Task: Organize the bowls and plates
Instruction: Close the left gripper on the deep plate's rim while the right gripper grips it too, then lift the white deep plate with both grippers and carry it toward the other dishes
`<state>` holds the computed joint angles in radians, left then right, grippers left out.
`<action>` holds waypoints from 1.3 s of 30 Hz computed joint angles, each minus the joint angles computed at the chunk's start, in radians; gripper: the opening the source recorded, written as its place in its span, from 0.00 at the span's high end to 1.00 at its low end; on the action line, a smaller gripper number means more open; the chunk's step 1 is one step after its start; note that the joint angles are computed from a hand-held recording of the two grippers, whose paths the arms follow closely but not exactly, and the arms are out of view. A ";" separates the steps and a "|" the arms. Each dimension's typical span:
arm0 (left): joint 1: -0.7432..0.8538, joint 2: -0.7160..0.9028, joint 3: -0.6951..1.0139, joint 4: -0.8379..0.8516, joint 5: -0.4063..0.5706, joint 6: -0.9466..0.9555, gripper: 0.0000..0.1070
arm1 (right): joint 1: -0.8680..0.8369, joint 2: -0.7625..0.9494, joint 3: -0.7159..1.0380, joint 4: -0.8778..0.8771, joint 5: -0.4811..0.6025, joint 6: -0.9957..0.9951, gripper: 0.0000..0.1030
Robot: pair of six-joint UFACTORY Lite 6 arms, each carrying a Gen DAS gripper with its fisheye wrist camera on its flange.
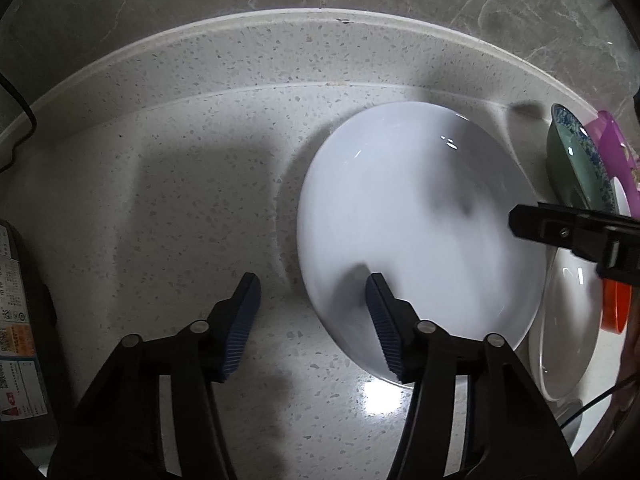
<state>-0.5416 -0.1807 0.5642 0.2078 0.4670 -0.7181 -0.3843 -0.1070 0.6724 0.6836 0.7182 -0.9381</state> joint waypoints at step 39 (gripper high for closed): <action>0.134 0.017 0.067 -0.121 0.010 0.279 0.84 | 0.031 0.115 0.025 0.031 -0.079 -0.016 0.87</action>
